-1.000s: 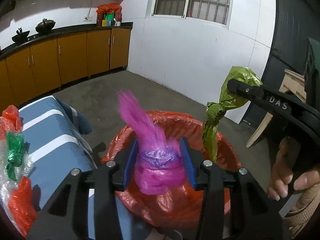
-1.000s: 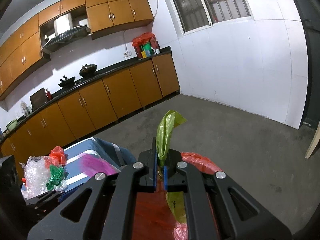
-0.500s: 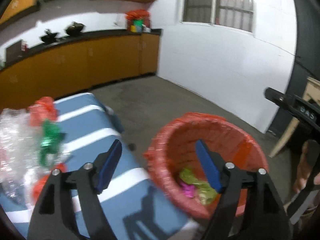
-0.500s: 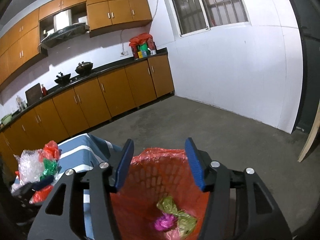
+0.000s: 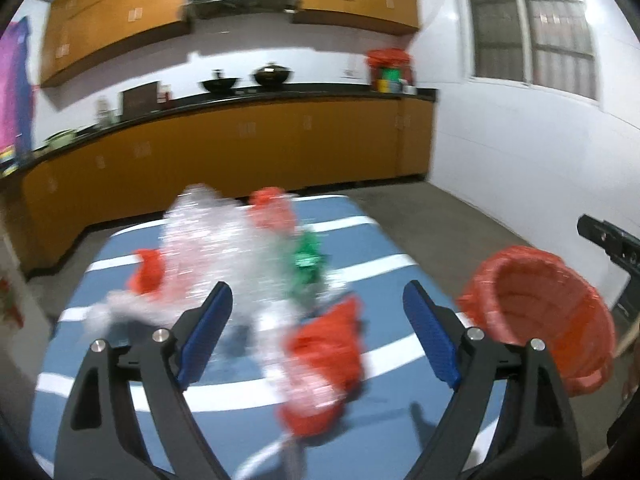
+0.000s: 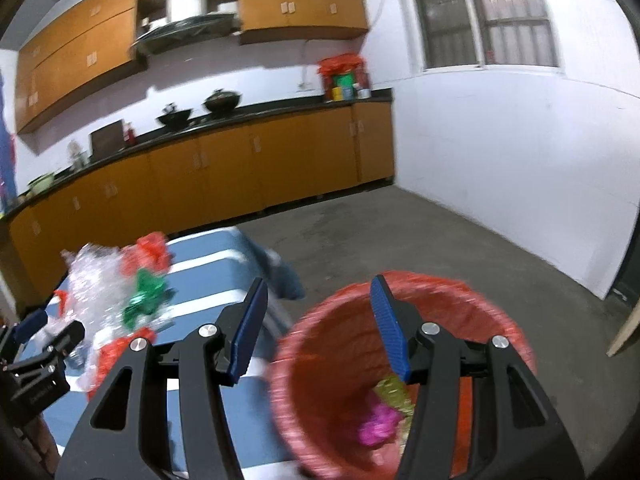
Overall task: Collect trash
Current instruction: 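Open both tools over the basket, dropping the bags, and return to table, then grasp the red bag with the right tool while the left tool grasps clear plastic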
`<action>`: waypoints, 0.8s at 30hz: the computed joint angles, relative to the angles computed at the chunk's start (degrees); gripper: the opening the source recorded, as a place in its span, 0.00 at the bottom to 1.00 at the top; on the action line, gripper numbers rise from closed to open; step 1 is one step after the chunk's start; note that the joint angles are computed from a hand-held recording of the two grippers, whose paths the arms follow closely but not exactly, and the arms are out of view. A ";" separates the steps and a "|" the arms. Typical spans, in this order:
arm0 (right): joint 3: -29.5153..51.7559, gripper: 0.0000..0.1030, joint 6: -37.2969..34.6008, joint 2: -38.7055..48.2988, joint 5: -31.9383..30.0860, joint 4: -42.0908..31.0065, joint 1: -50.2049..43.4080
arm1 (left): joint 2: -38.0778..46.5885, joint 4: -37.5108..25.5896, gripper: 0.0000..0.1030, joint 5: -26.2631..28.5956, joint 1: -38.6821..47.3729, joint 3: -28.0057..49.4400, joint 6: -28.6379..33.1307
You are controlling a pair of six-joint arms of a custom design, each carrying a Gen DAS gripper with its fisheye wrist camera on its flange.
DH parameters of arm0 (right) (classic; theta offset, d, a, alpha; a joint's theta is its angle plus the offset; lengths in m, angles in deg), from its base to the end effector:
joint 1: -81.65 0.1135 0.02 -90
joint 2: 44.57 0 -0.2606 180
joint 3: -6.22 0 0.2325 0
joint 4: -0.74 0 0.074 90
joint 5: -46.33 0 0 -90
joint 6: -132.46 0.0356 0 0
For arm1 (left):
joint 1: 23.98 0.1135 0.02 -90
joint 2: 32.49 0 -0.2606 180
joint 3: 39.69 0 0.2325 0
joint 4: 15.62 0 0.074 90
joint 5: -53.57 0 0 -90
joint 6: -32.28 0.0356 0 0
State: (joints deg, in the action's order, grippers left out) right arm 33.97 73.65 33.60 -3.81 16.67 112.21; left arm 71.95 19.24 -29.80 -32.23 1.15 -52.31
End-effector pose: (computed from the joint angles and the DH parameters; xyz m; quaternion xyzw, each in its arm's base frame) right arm 0.1823 0.0811 0.1320 0.1633 0.8311 -0.0342 0.5306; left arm 0.2807 -0.0449 0.1050 0.1314 0.8494 -0.0623 0.5073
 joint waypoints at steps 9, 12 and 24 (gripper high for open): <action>16.83 0.51 2.97 21.73 -2.84 -2.42 9.81 | 1.20 1.38 0.83 4.38 16.77 -1.94 2.24; 22.66 0.50 3.58 27.34 -5.12 -4.93 11.54 | 1.68 1.00 0.83 6.05 20.88 -1.67 3.15; 38.34 0.51 6.90 39.52 -10.56 -13.10 13.98 | 4.24 -1.45 0.83 12.35 31.72 0.86 5.50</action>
